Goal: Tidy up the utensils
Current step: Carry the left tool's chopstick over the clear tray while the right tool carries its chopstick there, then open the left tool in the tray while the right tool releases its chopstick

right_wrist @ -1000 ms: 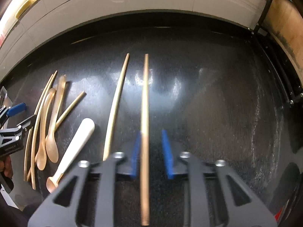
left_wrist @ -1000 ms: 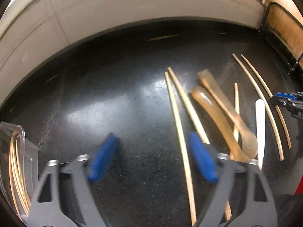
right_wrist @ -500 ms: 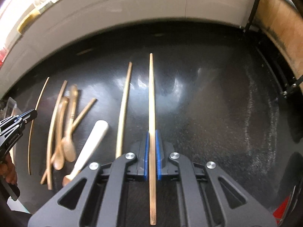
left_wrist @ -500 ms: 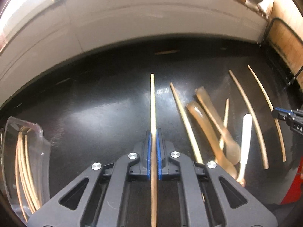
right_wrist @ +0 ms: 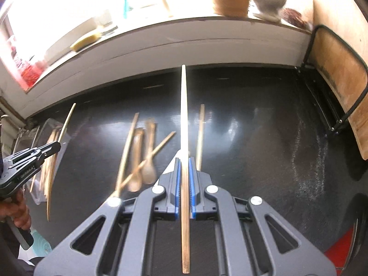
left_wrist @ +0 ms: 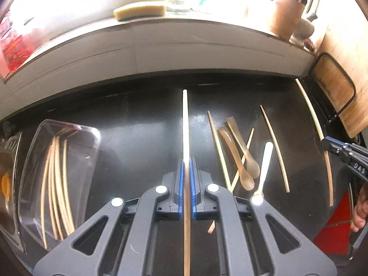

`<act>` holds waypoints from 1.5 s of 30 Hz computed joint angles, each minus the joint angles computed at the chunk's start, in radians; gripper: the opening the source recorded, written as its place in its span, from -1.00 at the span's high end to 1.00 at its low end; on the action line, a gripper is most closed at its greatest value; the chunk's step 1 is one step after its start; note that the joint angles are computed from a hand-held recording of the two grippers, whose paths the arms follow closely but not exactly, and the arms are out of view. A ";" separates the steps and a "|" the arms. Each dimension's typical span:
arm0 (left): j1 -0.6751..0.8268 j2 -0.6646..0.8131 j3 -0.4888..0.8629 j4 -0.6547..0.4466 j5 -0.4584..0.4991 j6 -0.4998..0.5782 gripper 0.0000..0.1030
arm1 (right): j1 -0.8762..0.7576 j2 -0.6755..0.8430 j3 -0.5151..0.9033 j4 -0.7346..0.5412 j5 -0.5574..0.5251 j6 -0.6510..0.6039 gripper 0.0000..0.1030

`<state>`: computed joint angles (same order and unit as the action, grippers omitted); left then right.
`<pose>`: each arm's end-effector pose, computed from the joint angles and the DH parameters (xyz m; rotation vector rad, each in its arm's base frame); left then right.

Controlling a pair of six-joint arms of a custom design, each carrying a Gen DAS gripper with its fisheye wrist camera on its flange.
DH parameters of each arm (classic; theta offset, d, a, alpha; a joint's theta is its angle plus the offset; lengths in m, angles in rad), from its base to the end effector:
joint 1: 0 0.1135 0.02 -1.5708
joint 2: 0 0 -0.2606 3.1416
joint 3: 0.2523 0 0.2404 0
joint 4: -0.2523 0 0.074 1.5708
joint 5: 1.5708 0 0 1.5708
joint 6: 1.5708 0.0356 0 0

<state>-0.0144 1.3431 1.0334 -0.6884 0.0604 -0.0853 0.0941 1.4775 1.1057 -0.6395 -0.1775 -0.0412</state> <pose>0.2605 -0.0059 0.2615 -0.0682 2.5694 -0.1153 0.2904 0.0337 0.2519 -0.2399 2.5661 0.2487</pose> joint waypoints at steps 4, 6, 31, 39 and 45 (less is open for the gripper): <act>0.101 -0.093 0.012 -0.093 0.044 0.048 0.91 | 0.112 -0.049 0.001 -0.023 0.019 0.056 0.85; 0.199 -0.147 0.016 -0.150 0.090 0.108 0.91 | 0.213 -0.052 0.019 -0.027 0.031 0.116 0.85; 1.071 0.254 0.287 -0.313 0.410 0.685 0.91 | 0.896 0.681 0.861 -0.132 -0.015 0.637 0.85; 1.038 0.378 0.337 -0.269 0.410 0.622 0.91 | 0.882 0.782 0.963 -0.179 -0.025 0.664 0.85; 1.000 0.434 0.359 -0.235 0.397 0.598 0.90 | 0.875 0.856 1.056 -0.224 -0.023 0.675 0.85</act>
